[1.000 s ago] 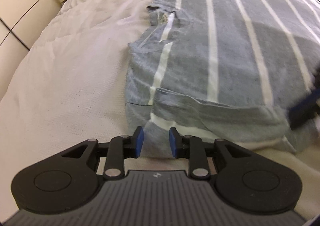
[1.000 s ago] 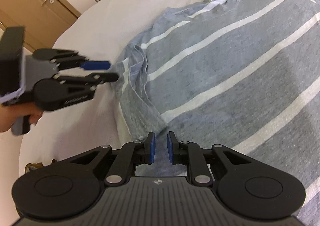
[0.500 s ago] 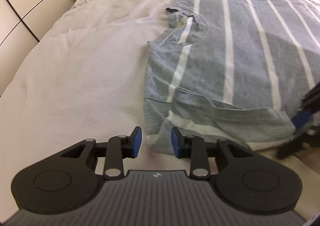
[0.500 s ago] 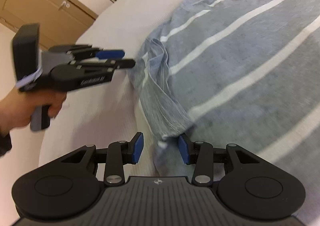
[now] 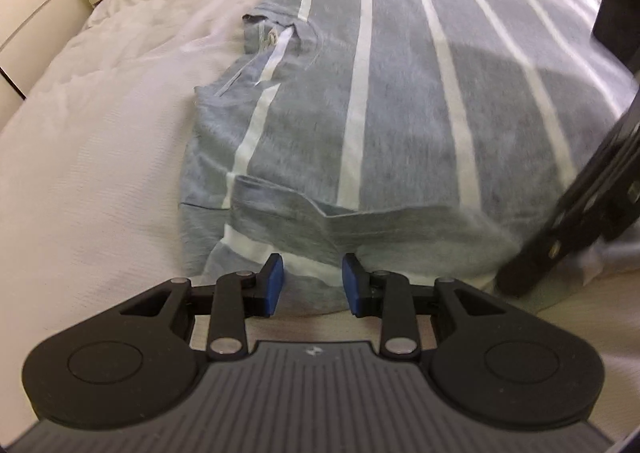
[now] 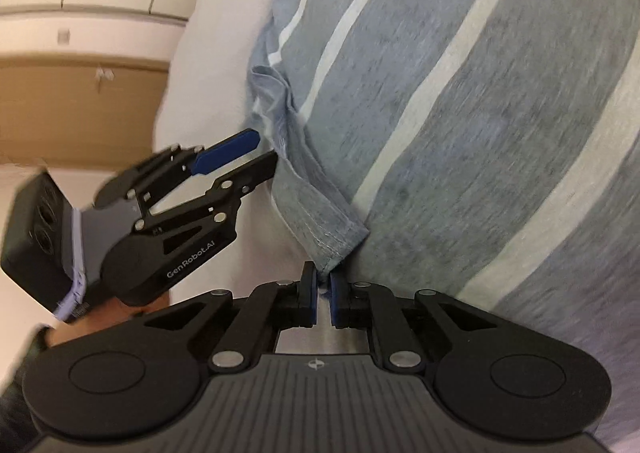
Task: Fold clothes
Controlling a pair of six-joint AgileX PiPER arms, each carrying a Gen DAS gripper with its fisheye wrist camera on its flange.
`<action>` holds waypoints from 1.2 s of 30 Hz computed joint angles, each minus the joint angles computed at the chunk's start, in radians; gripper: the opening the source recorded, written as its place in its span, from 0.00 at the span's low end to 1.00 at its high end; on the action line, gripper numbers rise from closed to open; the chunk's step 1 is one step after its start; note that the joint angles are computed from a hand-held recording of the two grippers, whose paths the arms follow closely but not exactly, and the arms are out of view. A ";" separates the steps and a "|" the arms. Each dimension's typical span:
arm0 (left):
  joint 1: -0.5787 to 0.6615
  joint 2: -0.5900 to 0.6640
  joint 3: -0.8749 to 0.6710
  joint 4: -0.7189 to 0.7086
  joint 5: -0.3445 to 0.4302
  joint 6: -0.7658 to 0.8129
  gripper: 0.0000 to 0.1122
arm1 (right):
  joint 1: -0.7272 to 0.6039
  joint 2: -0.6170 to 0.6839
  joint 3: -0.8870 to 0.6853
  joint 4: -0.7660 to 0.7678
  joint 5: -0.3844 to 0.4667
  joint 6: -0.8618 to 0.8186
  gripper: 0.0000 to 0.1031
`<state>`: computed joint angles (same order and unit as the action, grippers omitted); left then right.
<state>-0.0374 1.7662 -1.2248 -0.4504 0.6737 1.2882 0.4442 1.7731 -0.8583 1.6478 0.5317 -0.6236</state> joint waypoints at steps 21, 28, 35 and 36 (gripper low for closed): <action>0.151 0.209 -0.342 -0.025 0.179 -0.623 0.00 | 0.092 -0.012 -0.041 -0.167 -0.110 0.028 0.07; 0.142 0.235 -0.363 0.024 0.191 -0.641 0.01 | 0.025 -0.005 -0.049 -0.285 0.028 0.071 0.04; 0.179 0.137 -0.274 -0.021 0.164 -0.646 0.14 | 0.002 -0.078 -0.002 -0.271 -0.021 0.052 0.32; 0.183 0.118 -0.258 -0.027 0.162 -0.648 0.14 | -0.001 -0.067 -0.008 -0.241 -0.030 0.033 0.41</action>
